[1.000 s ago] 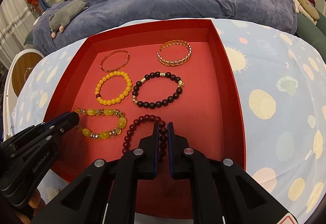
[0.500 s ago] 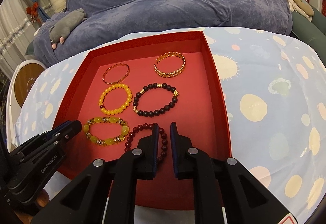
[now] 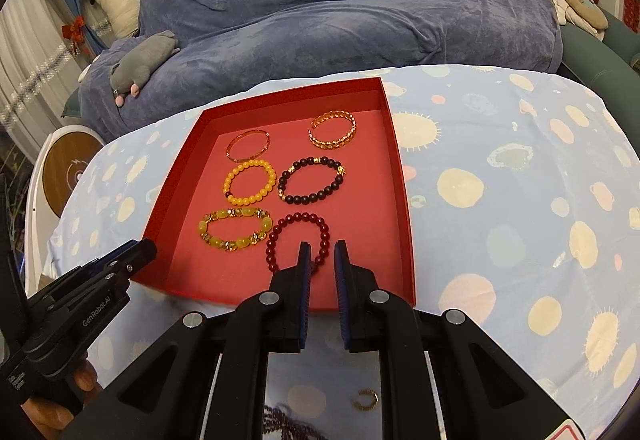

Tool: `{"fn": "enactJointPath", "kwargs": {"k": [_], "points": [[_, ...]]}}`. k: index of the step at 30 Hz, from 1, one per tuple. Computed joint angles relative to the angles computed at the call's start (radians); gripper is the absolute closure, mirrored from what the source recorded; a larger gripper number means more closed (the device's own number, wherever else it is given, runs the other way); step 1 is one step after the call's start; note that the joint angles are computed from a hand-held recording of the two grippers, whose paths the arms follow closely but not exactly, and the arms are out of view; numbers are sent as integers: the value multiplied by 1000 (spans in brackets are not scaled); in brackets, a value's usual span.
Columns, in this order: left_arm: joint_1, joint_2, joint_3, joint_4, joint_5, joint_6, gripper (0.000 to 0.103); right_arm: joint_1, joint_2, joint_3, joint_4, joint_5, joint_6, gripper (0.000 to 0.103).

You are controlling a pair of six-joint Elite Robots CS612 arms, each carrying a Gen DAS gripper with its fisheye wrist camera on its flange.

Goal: Organize jewelry
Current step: 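Move both open tools back over the jewelry on the bedspread, then grasp the tangled dark-red bead strand with the right tool while the left tool grasps the gold stone ring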

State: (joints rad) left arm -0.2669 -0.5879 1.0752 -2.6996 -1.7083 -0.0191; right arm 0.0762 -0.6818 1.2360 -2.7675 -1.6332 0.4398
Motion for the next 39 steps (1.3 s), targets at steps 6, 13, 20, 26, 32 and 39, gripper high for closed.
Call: {"fn": "enactJointPath", "kwargs": {"k": [6,13,20,26,32,39], "points": [[6,-55,108,-34,4,16,79,6,-56,99,-27,16,16,90],[15,-101,214,-44,19,31,79,19,-102,198,-37,41,31,90],[20,-128,292,-60,15,46,78,33,-115,246,-27,72,41,90],[16,-134,322,-88,20,59,75,44,-111,253,-17,76,28,86],[15,-135,330,-95,17,54,71,51,-101,238,-18,66,16,74],[16,-134,332,-95,19,48,71,53,-84,215,-16,51,9,74]]}}
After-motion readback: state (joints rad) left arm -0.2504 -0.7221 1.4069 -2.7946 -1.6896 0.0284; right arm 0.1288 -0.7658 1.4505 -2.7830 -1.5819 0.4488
